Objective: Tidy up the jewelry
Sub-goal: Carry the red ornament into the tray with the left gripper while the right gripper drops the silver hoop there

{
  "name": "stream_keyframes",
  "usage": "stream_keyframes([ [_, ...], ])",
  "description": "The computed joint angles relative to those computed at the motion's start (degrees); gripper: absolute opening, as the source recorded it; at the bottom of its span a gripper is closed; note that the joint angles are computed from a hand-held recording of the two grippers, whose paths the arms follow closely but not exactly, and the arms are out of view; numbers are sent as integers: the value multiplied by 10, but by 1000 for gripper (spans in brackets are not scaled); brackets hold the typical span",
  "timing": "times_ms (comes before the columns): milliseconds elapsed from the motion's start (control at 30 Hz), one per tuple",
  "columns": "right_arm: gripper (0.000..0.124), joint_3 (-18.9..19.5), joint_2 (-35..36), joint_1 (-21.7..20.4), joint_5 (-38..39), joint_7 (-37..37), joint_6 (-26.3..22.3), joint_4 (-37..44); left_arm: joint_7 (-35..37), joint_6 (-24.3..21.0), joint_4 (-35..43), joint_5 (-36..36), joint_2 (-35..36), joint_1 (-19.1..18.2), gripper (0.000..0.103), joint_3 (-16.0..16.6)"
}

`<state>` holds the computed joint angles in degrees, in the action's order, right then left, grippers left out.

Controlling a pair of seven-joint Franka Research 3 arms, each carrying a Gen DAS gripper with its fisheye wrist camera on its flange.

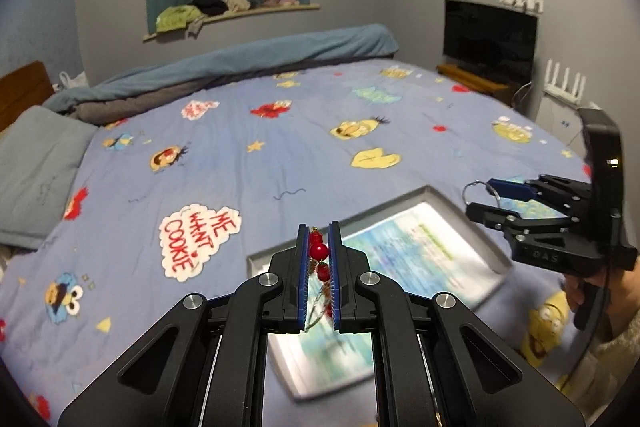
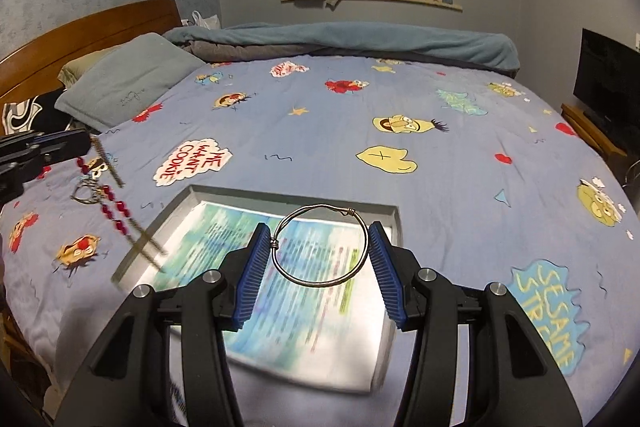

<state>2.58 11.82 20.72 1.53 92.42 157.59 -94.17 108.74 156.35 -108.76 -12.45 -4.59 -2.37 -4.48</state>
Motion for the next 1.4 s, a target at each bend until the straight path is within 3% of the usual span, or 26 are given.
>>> stream_keyframes([
  [200,51,-3,100,-4,24,-3,-69,121,-60,-43,98,65,113,18,10,-16],
  [333,51,-10,165,-1,27,4,-142,205,-94,-87,144,90,171,31,10,-26],
  [600,51,-25,213,13,-3,13,-230,278,-132,-129,168,135,215,43,10,-31],
  [767,51,-22,216,12,-3,11,-232,282,-140,-154,181,145,228,46,12,-35],
  [867,53,-19,208,8,7,7,-221,271,-146,-147,168,160,222,44,29,-33],
  [967,65,-12,190,4,19,-3,-205,246,-141,-133,153,150,209,50,39,-38],
  [1033,65,-13,174,5,20,-4,-189,222,-132,-120,137,133,195,56,43,-42],
  [1133,73,-8,144,-2,37,-4,-162,179,-140,-91,106,132,168,54,66,-38],
  [1333,87,-4,71,-10,55,-3,-94,81,-144,-60,60,128,119,51,69,-32],
  [1367,91,-4,60,-10,55,-1,-83,66,-146,-56,51,129,111,49,82,-31],
  [1400,94,-4,49,-10,54,0,-73,52,-146,-43,34,127,95,48,87,-30],
])
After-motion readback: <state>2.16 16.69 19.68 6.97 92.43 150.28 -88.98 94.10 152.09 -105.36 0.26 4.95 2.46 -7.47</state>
